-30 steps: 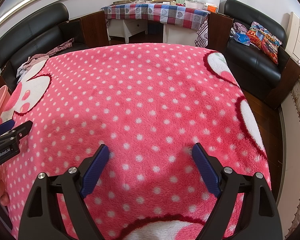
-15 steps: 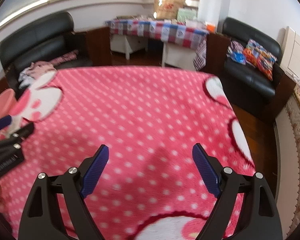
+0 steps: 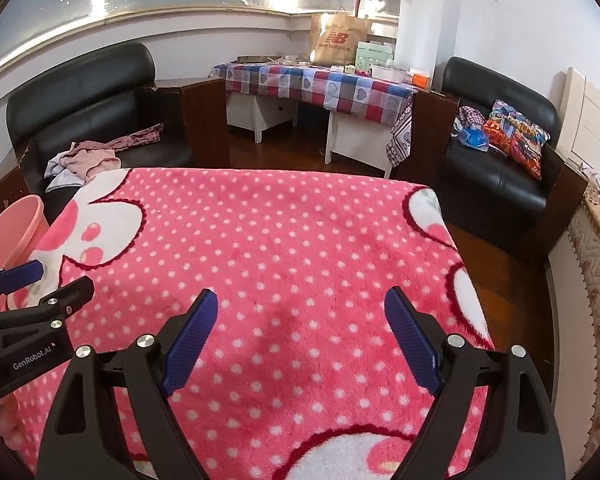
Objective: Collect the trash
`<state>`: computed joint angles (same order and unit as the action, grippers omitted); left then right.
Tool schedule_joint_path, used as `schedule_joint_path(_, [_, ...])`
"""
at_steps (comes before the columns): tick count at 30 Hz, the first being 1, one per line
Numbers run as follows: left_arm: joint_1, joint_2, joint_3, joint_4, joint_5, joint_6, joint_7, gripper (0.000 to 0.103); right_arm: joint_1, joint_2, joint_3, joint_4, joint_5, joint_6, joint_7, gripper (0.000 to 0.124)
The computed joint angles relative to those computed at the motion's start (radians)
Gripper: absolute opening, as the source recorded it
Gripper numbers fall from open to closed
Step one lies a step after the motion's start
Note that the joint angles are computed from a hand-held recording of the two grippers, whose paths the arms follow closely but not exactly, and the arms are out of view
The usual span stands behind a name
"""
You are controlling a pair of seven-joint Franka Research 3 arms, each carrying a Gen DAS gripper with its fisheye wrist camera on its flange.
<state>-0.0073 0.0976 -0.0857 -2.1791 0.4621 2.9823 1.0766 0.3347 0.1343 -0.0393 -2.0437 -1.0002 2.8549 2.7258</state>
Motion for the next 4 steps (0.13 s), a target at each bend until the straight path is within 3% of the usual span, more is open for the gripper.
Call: schedule_joint_path(4, [0.0, 0.006, 0.0, 0.004, -0.001, -0.004, -0.007, 0.076, -0.001, 0.004, 0.0, -0.001, 0.012, 0.001, -0.008, 0.086])
